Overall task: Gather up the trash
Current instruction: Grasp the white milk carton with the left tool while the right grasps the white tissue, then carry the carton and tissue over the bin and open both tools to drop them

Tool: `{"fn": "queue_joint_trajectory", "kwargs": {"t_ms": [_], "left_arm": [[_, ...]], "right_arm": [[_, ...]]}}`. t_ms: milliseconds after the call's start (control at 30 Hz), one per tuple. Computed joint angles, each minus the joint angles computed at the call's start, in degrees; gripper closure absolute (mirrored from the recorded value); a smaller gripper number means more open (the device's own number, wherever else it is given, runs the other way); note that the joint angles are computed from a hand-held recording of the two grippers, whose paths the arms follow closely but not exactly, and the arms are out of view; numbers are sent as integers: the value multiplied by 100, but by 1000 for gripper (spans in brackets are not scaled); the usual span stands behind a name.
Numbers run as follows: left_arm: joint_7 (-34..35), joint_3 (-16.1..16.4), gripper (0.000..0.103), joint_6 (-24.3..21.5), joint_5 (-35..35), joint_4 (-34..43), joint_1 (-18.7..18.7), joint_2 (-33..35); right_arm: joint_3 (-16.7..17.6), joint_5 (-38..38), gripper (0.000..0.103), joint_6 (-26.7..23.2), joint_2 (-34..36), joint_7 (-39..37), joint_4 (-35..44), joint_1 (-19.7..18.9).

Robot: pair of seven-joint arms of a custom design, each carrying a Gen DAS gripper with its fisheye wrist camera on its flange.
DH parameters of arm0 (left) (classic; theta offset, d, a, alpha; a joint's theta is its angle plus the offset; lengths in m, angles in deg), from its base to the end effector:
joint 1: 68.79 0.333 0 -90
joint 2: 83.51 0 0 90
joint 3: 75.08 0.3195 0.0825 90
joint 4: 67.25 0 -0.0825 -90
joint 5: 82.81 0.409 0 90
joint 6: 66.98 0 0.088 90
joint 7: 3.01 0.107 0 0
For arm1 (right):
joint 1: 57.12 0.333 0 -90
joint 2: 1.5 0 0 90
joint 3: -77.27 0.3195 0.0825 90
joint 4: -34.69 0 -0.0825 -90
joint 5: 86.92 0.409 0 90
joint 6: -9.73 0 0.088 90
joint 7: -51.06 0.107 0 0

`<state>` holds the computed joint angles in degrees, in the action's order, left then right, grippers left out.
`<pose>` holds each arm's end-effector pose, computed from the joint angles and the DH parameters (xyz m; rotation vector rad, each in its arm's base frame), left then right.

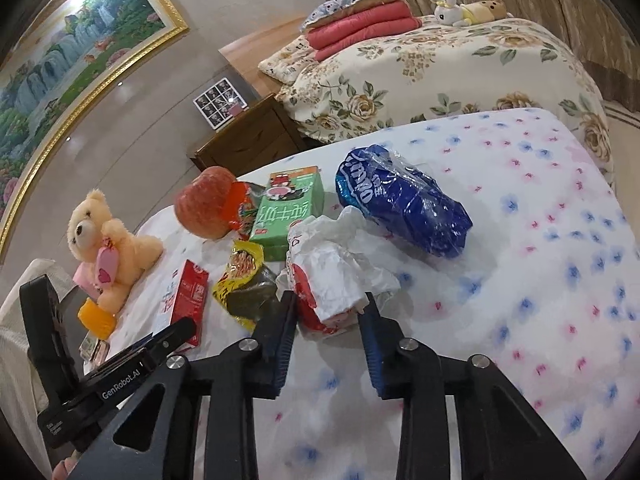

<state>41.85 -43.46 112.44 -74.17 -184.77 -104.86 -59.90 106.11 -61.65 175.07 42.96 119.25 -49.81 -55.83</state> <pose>0.6542 -0.0890 0.3300 -2.1613 1.3693 -0.7799 0.7324 0.2852 0.3159 -1.8197 1.4024 -0.0259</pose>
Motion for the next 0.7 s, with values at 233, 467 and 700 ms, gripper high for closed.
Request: {"fn": "queue_joint_trajectory", "kwargs": {"t_ms": [233,467,700], "left_arm": [[94,585,56,511,-192,-661,-810,-346],[549,834,56,820,-565,-1003,-1428,-601],[1083,-72,56,972,-845,-915,-897,-695]], "right_arm": [[643,463,74,408,-478,-516,-957,-708],[1259,824,74,784,-849,-868,-1708,-1447],[1816,899,74,1083,-1096,-933,-2316,-2174]]}}
